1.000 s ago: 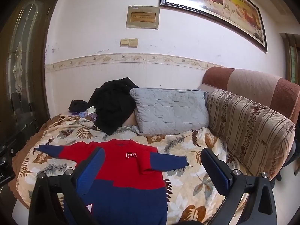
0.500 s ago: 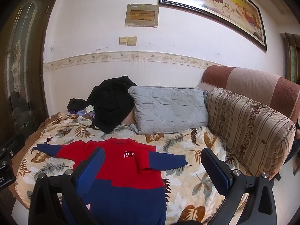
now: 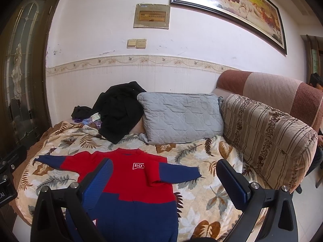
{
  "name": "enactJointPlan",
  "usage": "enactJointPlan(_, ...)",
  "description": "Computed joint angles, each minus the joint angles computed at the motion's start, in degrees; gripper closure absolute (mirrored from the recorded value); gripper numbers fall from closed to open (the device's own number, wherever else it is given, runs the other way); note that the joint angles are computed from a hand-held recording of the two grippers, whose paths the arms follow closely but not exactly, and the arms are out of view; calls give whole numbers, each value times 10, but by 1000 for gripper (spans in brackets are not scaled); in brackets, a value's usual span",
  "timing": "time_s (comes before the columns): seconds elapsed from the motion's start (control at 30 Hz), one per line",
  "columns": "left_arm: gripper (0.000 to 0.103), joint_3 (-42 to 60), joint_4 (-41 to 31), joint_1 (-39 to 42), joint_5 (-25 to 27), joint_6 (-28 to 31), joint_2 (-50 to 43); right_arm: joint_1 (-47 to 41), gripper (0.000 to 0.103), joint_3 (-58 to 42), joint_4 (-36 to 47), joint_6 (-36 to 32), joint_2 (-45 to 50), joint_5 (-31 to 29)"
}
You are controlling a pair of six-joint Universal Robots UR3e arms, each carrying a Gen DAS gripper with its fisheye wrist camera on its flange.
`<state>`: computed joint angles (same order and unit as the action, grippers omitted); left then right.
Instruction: Fold small clothes
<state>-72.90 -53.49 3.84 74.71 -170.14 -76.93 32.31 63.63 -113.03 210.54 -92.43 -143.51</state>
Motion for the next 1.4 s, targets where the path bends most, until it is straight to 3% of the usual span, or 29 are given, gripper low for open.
enactJointPlan(0.4, 0, -20, 6, 9, -7, -2, 21, 6, 0, 16, 6, 13, -14, -11)
enactJointPlan(0.9, 0, -45, -9, 46, -48, 8, 69, 58, 0, -44, 102, 80, 1, -63)
enactJointPlan(1.4, 0, -31, -18, 35, -34, 8, 54, 42, 0, -57, 111, 73, 5, -40)
